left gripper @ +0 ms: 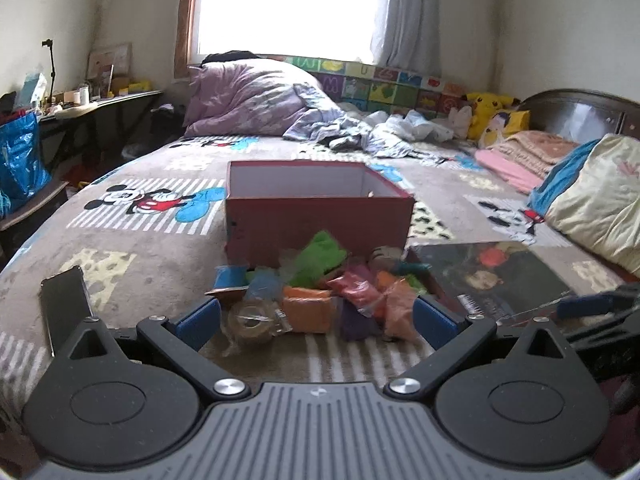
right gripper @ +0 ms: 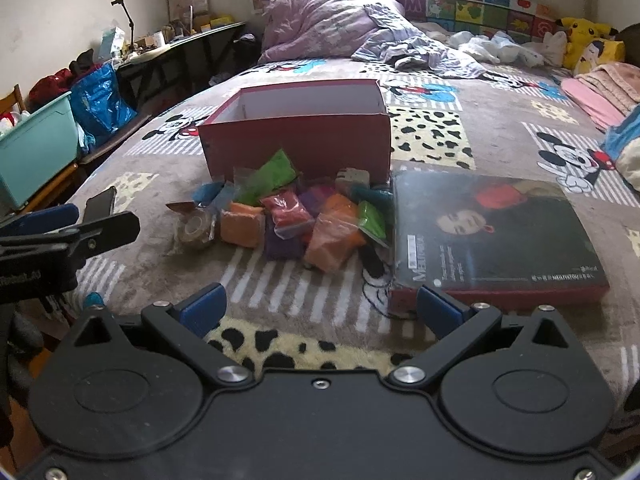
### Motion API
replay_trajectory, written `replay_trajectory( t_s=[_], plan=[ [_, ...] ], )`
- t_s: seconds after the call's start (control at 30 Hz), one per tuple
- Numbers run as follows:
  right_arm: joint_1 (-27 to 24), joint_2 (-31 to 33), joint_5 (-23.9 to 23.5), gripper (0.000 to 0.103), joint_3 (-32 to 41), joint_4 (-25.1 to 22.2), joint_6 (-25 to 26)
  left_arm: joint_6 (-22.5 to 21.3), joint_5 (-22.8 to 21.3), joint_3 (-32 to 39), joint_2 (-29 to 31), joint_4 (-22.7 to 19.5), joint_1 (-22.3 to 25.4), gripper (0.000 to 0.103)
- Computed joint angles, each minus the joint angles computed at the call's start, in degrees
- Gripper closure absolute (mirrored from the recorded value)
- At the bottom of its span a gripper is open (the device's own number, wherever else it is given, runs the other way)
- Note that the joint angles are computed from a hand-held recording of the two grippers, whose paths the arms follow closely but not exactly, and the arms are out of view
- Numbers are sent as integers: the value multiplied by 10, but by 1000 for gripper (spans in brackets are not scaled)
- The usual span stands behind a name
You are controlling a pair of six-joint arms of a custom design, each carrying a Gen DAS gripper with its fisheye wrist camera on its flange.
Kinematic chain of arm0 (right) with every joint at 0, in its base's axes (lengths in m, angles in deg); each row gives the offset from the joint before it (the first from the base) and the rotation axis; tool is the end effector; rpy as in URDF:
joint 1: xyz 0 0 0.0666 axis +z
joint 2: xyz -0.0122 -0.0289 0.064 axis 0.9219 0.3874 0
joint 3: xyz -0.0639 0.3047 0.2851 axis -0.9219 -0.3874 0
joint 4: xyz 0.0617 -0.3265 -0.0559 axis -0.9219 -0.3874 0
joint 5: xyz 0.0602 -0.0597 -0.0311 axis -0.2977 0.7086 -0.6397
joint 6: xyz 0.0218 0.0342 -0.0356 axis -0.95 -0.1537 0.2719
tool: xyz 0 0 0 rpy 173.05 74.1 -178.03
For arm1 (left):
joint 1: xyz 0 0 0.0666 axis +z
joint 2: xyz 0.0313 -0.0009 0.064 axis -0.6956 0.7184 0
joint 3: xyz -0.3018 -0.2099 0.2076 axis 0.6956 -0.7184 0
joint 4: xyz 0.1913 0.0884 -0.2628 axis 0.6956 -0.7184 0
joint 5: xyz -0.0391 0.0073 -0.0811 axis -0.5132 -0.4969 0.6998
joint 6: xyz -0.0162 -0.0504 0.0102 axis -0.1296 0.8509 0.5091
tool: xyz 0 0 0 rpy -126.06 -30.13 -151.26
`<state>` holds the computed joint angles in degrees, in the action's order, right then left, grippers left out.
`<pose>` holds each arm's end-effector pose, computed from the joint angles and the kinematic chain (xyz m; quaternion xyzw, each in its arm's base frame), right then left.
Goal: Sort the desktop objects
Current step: 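Reach the left gripper into the pile and grasp the orange clay bag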
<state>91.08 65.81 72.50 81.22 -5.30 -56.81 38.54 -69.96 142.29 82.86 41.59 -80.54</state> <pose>0.5209 0.2278 0.4879 -0.0942 0.9016 0.1001 0.4102 0.4904 -0.3438 0.4955 0.0211 0.8649 -0.0474 0.4992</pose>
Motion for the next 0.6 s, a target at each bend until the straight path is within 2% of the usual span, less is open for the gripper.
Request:
replay_trajectory(
  t_s=[0.2,0.27,0.33,0.4,0.6],
  plan=[
    [-7,22,-13,1,7,30,11,35,15,4,20,-8,26,1],
    [-9,27,-18,1,2,50,16,46,14,0,24,-1,35,1],
    [-10,31,-17,1,-5,76,20,58,33,-2,28,4,47,1],
    [-11,41,-19,1,2,78,27,60,35,4,36,3,55,1],
    [-13,83,-24,1,50,45,45,49,18,39,70,-4,72,1]
  ],
)
